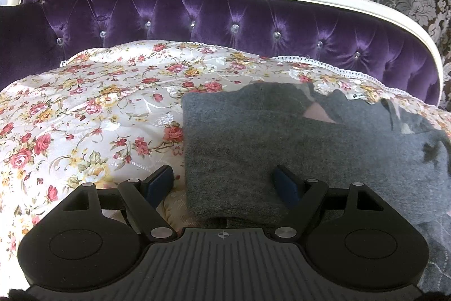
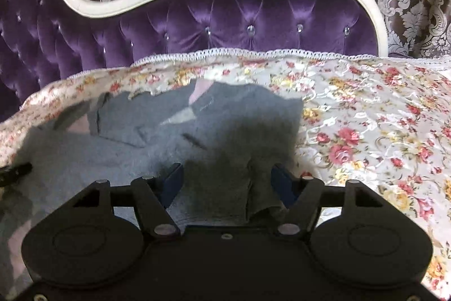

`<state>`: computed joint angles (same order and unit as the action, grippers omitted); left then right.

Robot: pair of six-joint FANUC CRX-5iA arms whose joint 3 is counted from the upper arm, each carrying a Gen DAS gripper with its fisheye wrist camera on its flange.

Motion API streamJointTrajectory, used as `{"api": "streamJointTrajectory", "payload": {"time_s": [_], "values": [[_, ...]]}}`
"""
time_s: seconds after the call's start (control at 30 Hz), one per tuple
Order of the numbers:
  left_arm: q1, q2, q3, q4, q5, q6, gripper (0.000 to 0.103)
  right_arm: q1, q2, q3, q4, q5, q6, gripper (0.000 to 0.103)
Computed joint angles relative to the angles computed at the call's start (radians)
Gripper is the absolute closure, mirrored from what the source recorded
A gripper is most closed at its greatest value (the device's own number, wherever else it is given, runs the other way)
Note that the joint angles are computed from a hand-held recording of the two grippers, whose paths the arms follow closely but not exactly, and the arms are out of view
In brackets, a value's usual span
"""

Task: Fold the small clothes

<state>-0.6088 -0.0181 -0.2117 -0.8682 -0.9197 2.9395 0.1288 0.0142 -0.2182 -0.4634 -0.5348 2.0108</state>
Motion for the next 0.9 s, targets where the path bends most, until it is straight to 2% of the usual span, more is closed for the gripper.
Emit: {"api": "streamJointTrajectory", "payload": {"time_s": [0.03, 0.07, 0.1, 0.17, 0.2, 0.23, 0.3, 0.37, 0.43, 0.5, 0.63, 0.67, 0.73, 0.77, 0.87, 0.9], "values": [[0.001, 0.000, 0.000, 0.000, 0.001, 0.000, 0.025, -0.005, 0.008, 0.009, -0.014, -0.014, 0.013, 0.032], [0.001, 0.000, -0.001, 0.000, 0.001, 0.000, 0.025, -0.011, 0.011, 0.015, -0.032, -0.028, 0.031, 0.040], [0.000, 0.000, 0.000, 0.000, 0.001, 0.001, 0.025, -0.018, 0.013, 0.020, -0.050, -0.042, 0.050, 0.053], [0.000, 0.000, 0.000, -0.001, 0.000, 0.000, 0.025, -0.019, 0.022, 0.035, -0.058, -0.066, 0.053, 0.071], [0.000, 0.000, 0.000, -0.001, 0.000, 0.000, 0.025, -0.017, 0.021, 0.037, -0.057, -0.069, 0.058, 0.085], [0.001, 0.000, 0.000, -0.001, 0.000, 0.000, 0.025, -0.017, 0.018, 0.040, -0.068, -0.073, 0.080, 0.091], [0.000, -0.001, 0.000, -0.001, 0.001, 0.001, 0.025, -0.023, 0.000, 0.045, -0.107, -0.083, 0.145, 0.092], [-0.001, 0.000, 0.000, -0.002, 0.001, 0.004, 0.025, -0.033, -0.055, 0.020, -0.170, -0.043, 0.247, 0.092], [-0.002, 0.001, 0.002, -0.003, -0.001, 0.005, 0.025, -0.037, -0.093, -0.007, -0.184, 0.007, 0.274, 0.095], [-0.002, 0.001, 0.003, -0.002, -0.003, 0.004, 0.025, -0.016, -0.080, -0.019, -0.074, 0.032, 0.145, 0.095], [0.008, -0.005, -0.002, 0.009, 0.011, -0.004, 0.025, -0.004, -0.017, -0.038, 0.119, 0.024, -0.105, 0.095], [0.008, -0.005, -0.002, 0.012, 0.009, -0.009, 0.024, -0.013, -0.014, -0.041, 0.116, 0.019, -0.114, 0.096], [0.012, -0.003, 0.002, 0.020, 0.008, -0.022, 0.024, -0.049, -0.025, -0.036, 0.025, 0.004, -0.054, 0.094], [0.012, -0.002, 0.003, 0.022, 0.007, -0.025, 0.024, -0.057, -0.038, -0.041, -0.006, 0.012, -0.035, 0.084], [0.008, 0.000, 0.004, 0.016, 0.004, -0.018, 0.023, -0.079, -0.061, -0.024, -0.125, -0.004, 0.089, 0.080], [0.006, 0.001, 0.003, 0.012, 0.003, -0.013, 0.023, -0.068, -0.062, -0.019, -0.131, -0.007, 0.100, 0.065]]}}
